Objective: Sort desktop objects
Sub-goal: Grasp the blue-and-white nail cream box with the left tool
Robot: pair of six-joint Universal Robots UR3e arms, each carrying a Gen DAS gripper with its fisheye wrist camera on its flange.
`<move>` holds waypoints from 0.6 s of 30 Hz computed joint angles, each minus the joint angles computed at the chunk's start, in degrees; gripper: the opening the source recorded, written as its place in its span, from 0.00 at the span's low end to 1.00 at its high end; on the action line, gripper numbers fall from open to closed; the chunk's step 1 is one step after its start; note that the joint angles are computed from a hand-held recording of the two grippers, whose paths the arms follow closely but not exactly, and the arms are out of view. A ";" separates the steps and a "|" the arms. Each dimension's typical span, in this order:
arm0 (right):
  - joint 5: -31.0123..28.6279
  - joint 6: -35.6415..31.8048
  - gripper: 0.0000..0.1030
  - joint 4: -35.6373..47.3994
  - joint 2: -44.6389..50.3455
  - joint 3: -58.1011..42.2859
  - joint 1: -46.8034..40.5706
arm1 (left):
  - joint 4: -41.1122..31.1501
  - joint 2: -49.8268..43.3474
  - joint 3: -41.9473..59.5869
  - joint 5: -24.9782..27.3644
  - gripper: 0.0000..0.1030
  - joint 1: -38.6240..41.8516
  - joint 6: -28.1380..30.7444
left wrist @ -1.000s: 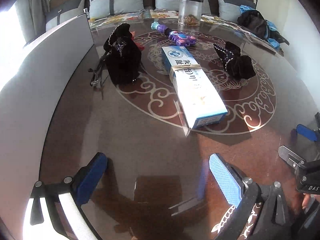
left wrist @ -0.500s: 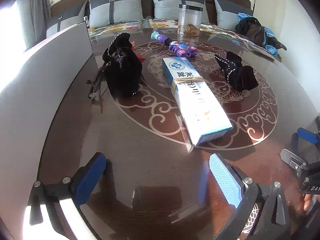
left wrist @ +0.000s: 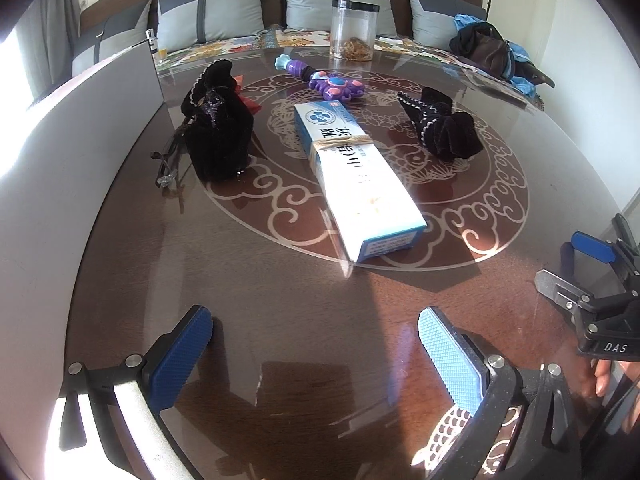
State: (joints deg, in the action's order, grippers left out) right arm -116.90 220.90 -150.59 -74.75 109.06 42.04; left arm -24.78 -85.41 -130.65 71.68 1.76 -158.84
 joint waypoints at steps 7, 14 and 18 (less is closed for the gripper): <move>0.03 -0.05 1.00 -0.04 0.00 0.02 -0.03 | -3.07 -16.26 19.89 4.67 1.00 -9.10 -16.32; 0.10 -0.15 1.00 -0.14 -0.06 0.09 -0.12 | -8.01 -33.43 42.96 15.85 1.00 -17.03 -17.48; 0.23 -0.19 1.00 -0.14 -0.02 -0.05 -0.23 | -5.80 -34.17 43.39 16.58 0.87 -16.55 -18.44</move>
